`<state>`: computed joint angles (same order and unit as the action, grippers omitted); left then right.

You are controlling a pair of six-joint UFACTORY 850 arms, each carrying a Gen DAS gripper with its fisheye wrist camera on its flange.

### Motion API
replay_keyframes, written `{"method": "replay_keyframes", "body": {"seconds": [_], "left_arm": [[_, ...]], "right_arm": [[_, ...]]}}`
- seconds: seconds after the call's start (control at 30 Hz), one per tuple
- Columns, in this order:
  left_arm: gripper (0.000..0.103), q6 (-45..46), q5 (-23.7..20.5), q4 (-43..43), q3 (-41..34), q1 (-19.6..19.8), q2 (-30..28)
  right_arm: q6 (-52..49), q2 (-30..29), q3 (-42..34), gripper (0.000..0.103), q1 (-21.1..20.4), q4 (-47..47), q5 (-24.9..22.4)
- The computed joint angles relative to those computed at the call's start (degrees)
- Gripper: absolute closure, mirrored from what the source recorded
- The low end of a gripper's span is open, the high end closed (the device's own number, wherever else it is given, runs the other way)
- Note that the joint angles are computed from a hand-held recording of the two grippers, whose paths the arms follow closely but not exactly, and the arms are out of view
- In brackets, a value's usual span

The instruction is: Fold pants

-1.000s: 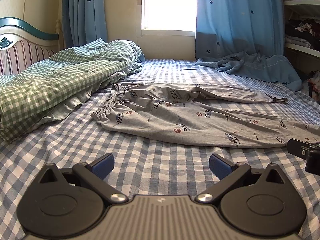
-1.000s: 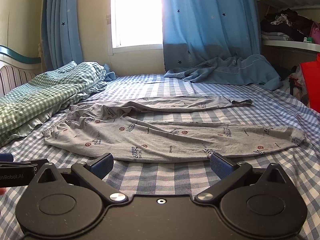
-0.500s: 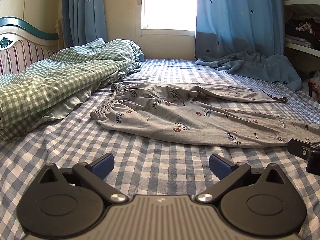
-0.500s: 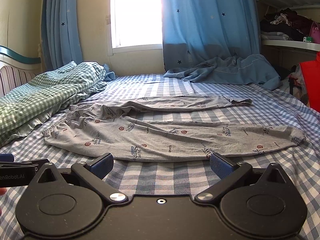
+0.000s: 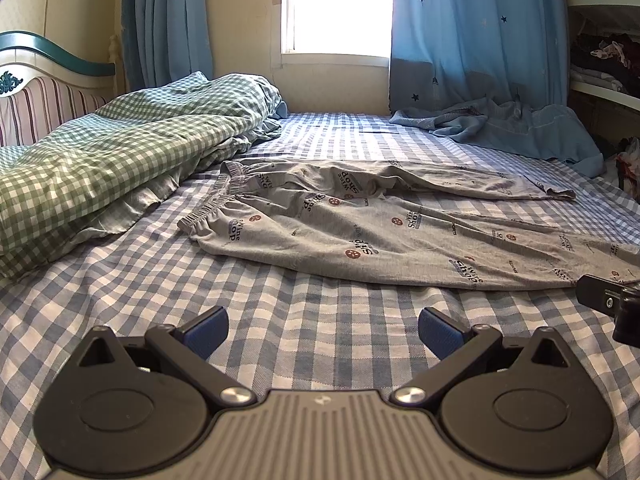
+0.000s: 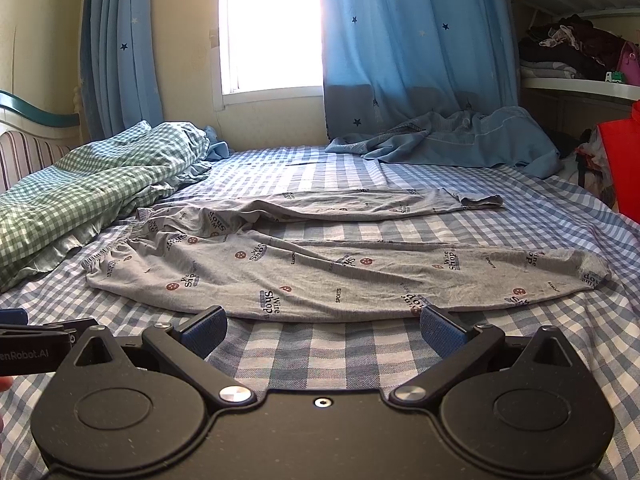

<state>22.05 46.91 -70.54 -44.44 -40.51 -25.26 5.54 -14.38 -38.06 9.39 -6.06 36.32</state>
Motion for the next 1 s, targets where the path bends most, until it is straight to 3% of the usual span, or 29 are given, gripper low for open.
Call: {"method": "replay_keyframes", "body": {"seconds": [0.27, 0.4, 0.47, 0.5, 0.63, 0.73, 0.83, 0.9, 1.0], "left_arm": [[0.0, 0.0, -4.1, 0.5, -1.1, 1.9, -0.5], [0.0, -0.6, -12.6, 0.9, -2.7, 4.9, 0.2], [0.0, -3.2, -18.9, 3.3, -3.5, 7.6, 1.4], [0.0, -4.4, -20.0, 5.4, -3.8, 8.8, 1.9], [0.0, 5.6, -17.2, -0.2, -8.8, 12.8, 1.5], [0.0, 14.0, -17.1, -4.8, -16.4, 17.8, -1.3], [0.0, 25.5, -17.8, -11.4, -26.4, 22.7, -6.6], [0.0, 36.7, -18.5, -17.0, -34.5, 25.7, -11.3], [0.0, 54.7, -18.1, -26.5, -46.3, 28.6, -18.7]], "right_arm": [[-1.5, -1.5, -1.4, 0.001, 0.4, 1.2, -1.2], [-1.1, -2.2, -3.3, 0.001, 0.0, -0.2, -3.3], [4.1, -2.4, -5.0, 0.001, -1.4, -7.0, -4.9], [7.3, -2.7, -6.4, 0.001, -2.5, -11.3, -5.6], [28.0, -6.6, -16.0, 0.001, -7.7, -34.8, -7.9], [37.6, -12.5, -26.6, 0.001, -10.8, -48.0, -7.7], [49.9, -21.5, -41.2, 0.0, -13.1, -66.0, -6.9], [58.6, -27.7, -51.5, 0.001, -13.1, -78.0, -8.4], [72.0, -37.4, -68.6, 0.0, -12.9, -96.0, -6.1]]}}
